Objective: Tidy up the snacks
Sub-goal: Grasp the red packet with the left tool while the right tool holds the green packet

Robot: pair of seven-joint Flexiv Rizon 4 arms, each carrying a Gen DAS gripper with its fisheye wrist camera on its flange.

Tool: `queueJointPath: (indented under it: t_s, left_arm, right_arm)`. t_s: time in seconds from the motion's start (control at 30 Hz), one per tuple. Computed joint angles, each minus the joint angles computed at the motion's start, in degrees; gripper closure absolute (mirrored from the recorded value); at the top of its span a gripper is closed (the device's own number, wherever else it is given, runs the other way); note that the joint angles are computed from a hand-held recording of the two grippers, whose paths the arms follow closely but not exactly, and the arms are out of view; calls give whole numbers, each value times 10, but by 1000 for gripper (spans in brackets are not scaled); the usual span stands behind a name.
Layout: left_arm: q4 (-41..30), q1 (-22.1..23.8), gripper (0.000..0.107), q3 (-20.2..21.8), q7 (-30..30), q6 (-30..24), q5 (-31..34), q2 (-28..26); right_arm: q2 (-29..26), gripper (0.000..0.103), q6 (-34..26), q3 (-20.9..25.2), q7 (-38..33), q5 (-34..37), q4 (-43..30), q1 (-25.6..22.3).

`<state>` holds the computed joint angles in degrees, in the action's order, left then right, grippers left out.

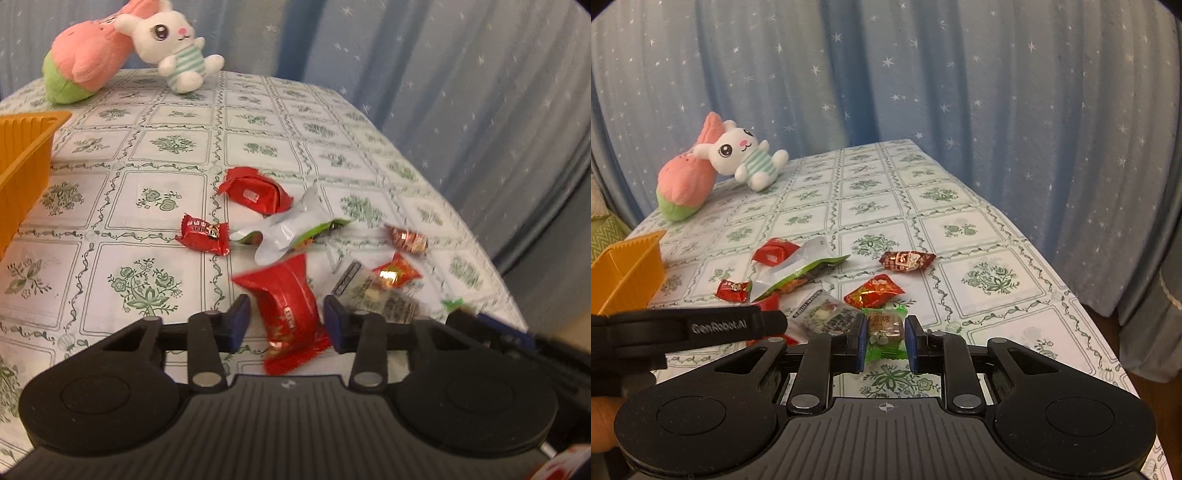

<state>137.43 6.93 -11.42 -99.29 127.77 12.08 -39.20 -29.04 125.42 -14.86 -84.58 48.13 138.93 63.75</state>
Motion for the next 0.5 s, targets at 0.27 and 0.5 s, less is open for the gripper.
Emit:
queueJointPath:
  t_s: [0.27, 0.5]
  left_arm:
    - [39, -5, 83, 34, 50, -1, 6, 31]
    - [112, 28, 83, 49, 68, 10, 29, 93]
  right_arm:
    - [-1, 81, 9, 13, -1, -2, -1, -7]
    - [7, 81, 24, 39, -31, 2, 0, -6]
